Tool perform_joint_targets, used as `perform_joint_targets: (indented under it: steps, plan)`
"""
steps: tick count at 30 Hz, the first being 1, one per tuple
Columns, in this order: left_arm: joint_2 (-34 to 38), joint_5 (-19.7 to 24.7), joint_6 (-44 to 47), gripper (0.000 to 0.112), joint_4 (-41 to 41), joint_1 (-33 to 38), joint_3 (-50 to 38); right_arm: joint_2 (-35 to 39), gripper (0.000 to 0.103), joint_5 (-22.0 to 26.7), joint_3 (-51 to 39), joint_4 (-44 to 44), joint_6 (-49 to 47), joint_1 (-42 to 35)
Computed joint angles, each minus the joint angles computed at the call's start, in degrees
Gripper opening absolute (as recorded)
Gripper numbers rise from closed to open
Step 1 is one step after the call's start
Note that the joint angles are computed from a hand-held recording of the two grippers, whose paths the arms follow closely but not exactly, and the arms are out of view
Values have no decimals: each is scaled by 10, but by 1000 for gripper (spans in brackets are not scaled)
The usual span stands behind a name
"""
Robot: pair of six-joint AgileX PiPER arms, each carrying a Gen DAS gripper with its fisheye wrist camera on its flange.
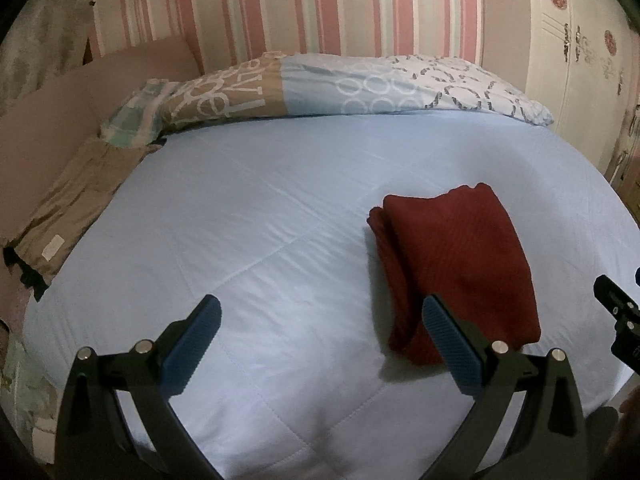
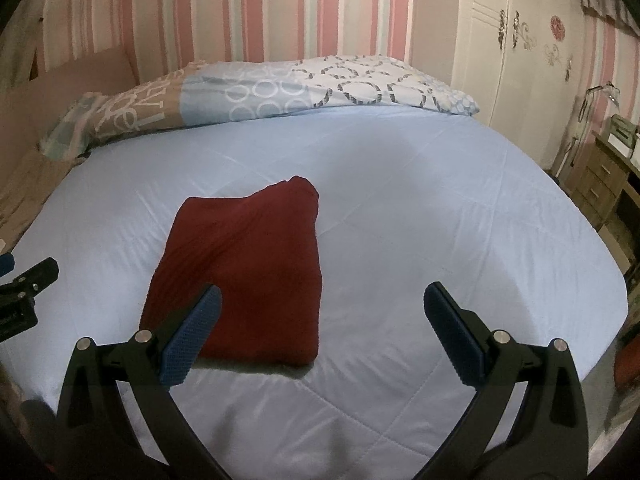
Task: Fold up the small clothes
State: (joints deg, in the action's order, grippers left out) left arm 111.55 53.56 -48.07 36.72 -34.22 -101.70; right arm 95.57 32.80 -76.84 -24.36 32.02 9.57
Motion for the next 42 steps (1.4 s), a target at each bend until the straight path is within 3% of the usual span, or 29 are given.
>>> perform_joint_targets:
  steps: [11,24,42]
  plan:
    - [-1,-4,-5,101,7,-2,6,-2,100,1,3,3,1,3]
    - [-42,-49,-35,101,53,-4,53,-13,100,-3,4,-21,22,12]
    - [-47,-44,-31,101,61,-7,52,-23,100,-8,0,-56,63,20]
